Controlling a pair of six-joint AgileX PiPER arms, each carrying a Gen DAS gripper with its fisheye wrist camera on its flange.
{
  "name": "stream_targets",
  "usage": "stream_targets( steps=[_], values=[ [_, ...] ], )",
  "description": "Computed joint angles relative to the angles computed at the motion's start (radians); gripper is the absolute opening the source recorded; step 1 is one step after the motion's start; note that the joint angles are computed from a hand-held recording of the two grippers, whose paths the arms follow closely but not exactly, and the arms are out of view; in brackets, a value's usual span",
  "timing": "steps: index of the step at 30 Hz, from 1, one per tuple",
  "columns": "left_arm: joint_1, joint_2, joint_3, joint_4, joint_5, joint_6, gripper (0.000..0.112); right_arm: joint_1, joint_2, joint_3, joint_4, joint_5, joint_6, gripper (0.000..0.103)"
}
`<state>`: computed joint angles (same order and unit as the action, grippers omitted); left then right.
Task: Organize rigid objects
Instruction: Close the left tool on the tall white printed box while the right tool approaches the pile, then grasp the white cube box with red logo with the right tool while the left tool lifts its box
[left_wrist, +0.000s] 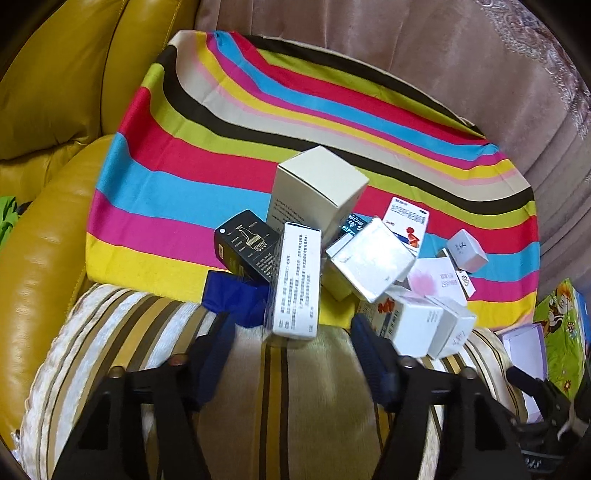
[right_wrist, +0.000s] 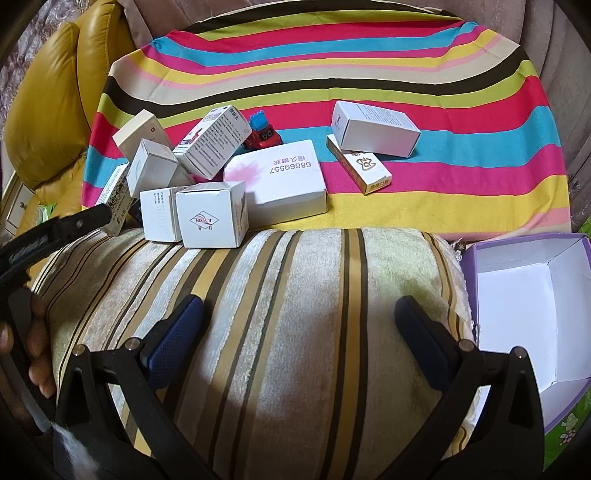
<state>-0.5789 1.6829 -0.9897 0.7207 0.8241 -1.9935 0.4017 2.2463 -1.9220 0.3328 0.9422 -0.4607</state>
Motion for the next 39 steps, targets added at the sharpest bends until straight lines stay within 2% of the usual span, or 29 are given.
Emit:
stream_targets(
  steps=[5,15,18,21,28,35,39],
  values=[
    [0.000,0.007,0.011,0.007,-0.020,-0.018,0.031,-0.003,-0.003,0.004,0.005,-0.004,-0.005,0.103],
    [-0.029,0.012,0.023,0.054,-0.009,-0.072,0.030,-0.010,0.005,-0.022,0.073,0.002,-0.033,0.102],
    [-0.031,0.012,0.024,0.064,-0.008,-0.084,0.030,0.006,0.027,-0.076,0.093,0.029,-0.048,0.098],
    [-0.037,0.010,0.025,0.075,0.001,-0.091,0.030,0.041,0.064,-0.149,0.058,0.057,-0.030,0.090],
    [-0.040,0.014,0.021,0.078,0.003,-0.095,0.030,0.087,0.159,-0.330,0.012,0.123,0.017,0.088],
    [-0.040,0.014,0.022,0.079,0.003,-0.094,0.030,0.109,0.241,-0.470,-0.026,0.192,0.059,0.074],
    [-0.040,0.014,0.022,0.079,0.003,-0.093,0.030,0.113,0.287,-0.554,-0.024,0.232,0.072,0.073]
  ],
)
